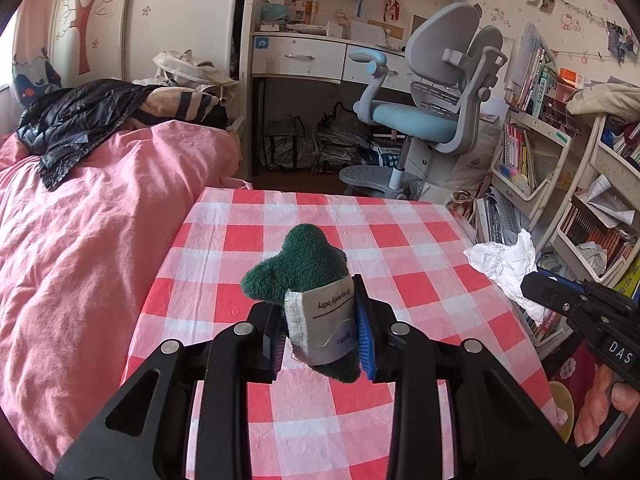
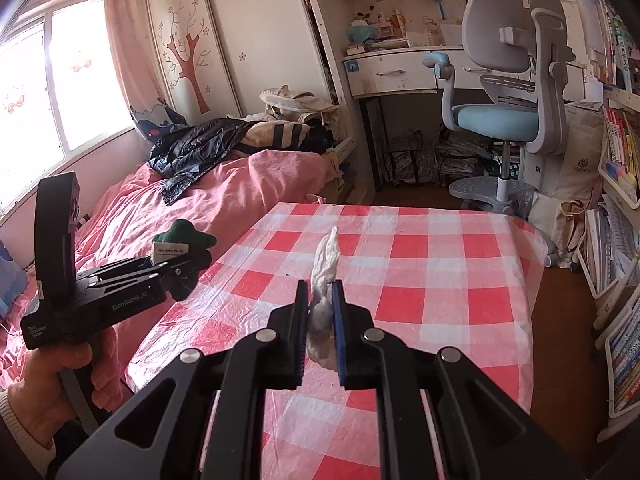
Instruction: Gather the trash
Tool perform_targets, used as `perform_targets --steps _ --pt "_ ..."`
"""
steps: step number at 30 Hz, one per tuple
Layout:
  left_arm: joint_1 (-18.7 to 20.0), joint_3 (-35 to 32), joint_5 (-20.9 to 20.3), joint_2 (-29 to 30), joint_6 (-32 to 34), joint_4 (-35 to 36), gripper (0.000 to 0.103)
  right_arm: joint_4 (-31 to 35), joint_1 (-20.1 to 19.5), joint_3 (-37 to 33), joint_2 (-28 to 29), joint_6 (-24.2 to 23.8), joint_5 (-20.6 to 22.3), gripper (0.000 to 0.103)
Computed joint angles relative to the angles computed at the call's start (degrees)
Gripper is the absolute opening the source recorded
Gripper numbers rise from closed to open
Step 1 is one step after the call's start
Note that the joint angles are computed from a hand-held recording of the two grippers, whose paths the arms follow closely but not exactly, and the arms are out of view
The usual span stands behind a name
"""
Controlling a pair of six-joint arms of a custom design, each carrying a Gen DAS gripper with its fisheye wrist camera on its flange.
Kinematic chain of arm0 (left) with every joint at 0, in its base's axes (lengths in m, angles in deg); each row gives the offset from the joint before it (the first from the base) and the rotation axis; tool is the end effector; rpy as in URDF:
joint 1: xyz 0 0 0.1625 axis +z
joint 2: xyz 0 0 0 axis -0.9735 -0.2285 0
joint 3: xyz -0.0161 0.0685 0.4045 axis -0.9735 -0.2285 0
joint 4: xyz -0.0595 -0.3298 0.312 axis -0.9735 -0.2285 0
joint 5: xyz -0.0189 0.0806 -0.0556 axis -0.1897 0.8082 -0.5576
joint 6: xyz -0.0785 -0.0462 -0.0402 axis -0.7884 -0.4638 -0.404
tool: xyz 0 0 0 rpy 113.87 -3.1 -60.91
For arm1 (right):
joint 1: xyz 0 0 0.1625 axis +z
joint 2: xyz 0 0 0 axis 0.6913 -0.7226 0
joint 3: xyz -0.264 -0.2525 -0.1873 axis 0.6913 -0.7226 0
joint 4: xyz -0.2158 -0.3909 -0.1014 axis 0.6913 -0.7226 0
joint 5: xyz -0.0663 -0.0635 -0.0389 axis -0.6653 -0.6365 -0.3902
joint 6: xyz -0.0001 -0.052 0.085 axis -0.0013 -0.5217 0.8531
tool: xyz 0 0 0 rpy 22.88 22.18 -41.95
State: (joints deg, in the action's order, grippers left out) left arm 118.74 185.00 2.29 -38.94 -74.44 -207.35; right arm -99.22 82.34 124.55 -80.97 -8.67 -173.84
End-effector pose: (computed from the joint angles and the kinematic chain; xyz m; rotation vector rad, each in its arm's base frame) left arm -0.1036 -0.3918 0.4402 0.2381 2.1928 -1.1812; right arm 0.4488 -0.4362 0.0998 1.0871 -2.6368 0.8973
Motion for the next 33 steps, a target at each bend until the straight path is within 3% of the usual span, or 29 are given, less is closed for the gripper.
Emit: perform_targets --steps 33 --pt "-0.19 -0.38 -0.48 -2.74 -0.48 -0.77 0.029 -0.17 1.44 -2.0 3.34 -1.45 -3.78 0.014"
